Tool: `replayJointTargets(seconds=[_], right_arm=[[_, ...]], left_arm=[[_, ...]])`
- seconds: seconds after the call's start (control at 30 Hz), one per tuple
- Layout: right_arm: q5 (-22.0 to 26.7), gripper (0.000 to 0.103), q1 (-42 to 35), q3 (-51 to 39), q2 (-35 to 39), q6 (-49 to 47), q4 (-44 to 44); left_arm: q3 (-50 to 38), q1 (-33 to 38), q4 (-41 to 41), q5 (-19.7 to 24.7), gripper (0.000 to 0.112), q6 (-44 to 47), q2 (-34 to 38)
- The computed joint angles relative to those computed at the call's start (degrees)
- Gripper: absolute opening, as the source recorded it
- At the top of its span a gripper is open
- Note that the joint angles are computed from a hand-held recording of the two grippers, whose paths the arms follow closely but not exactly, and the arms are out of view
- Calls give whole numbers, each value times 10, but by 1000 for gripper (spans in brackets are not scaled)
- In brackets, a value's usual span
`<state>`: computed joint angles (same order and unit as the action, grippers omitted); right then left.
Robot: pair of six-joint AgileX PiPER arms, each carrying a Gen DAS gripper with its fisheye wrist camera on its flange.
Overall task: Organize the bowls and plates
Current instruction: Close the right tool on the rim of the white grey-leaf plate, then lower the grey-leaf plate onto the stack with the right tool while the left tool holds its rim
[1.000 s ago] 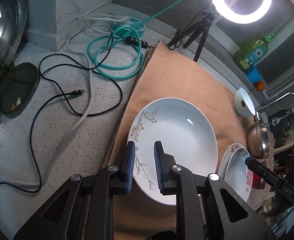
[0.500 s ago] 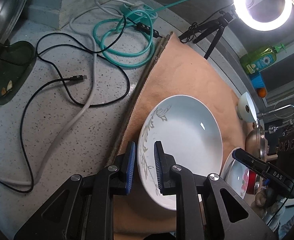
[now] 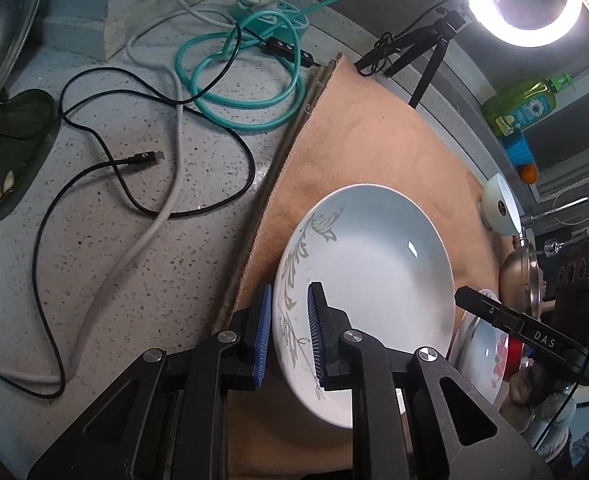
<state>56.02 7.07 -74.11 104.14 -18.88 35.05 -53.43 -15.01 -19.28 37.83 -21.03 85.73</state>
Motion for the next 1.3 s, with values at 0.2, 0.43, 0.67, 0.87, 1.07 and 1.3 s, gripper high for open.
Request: replayJointTargets(seconds=[0.2, 0.43, 0.67, 0.87, 1.07, 1.3], right_arm=[[-3, 11, 9, -6, 14, 5, -2], [-6, 10, 10, -4, 19, 9, -2], [0, 10, 3, 3, 14, 8, 6], [10, 10, -8, 9, 3, 0, 19], [24, 10, -26, 19, -27, -11, 31], [52, 10, -71, 43, -70, -31, 42]], left_arm=[[1, 6, -15, -1, 11, 19, 8], [-4, -1, -2, 2, 11, 5, 12], [-4, 1, -5, 3, 11, 4, 10], [-14, -7, 16, 10, 11, -13, -1], [-26, -18, 27, 18, 11, -25, -18], [-48, -51, 41, 21, 11, -43, -27]])
